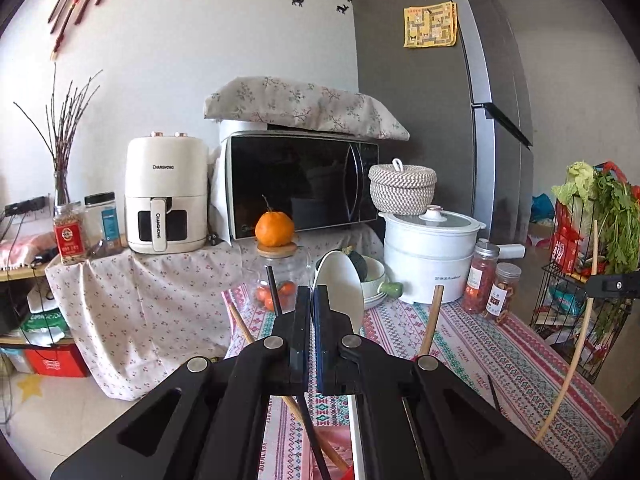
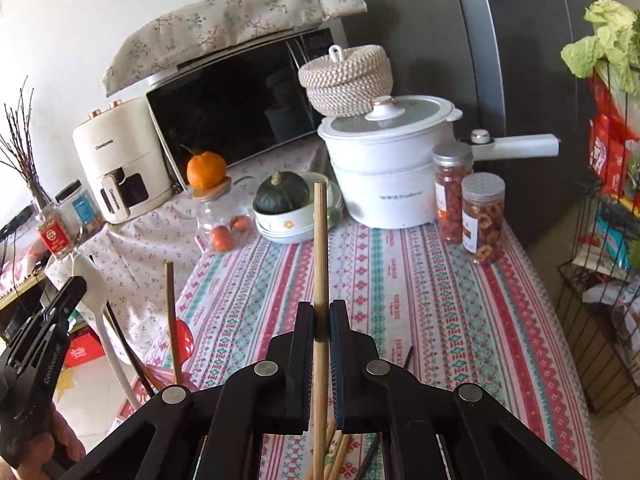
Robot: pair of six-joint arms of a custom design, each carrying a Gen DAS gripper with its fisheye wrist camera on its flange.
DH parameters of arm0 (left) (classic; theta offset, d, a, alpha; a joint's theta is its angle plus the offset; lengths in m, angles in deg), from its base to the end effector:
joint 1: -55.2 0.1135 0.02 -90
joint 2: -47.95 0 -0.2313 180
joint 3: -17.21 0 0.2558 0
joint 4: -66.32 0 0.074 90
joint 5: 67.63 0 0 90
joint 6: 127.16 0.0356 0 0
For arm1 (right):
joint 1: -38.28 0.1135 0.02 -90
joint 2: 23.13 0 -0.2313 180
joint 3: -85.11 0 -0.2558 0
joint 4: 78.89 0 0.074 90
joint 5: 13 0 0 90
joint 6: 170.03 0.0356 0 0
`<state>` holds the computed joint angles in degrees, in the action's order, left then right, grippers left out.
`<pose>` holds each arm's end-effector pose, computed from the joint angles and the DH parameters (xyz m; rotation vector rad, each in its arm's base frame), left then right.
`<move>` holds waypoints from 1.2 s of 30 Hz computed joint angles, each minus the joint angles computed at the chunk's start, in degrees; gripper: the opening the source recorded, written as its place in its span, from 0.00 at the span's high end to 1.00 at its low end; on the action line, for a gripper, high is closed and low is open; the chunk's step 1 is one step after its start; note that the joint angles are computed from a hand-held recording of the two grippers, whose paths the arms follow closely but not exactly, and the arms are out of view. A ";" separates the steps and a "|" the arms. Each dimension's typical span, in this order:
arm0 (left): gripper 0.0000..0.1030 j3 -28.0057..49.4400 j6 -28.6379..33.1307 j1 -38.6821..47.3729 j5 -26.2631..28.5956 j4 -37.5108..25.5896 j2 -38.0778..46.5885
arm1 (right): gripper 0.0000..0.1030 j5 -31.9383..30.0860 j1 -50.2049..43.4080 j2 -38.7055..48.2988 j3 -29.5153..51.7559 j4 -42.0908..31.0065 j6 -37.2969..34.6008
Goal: Organize utensils
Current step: 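Drop the white spoon into the pink basket with the left tool while the right tool carries the chopstick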
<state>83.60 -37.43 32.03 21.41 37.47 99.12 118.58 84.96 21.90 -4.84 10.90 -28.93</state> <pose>0.2101 -0.0893 0.3350 0.3490 1.7834 -0.2754 0.0915 0.0626 0.3867 0.4109 2.0930 0.1285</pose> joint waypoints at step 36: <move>0.15 18.65 4.24 12.96 16.09 -35.65 7.94 | 0.94 11.29 16.18 10.33 8.86 11.19 -1.53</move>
<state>102.25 -33.20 44.99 37.50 1.82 107.06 129.86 101.14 32.24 4.02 22.09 -30.46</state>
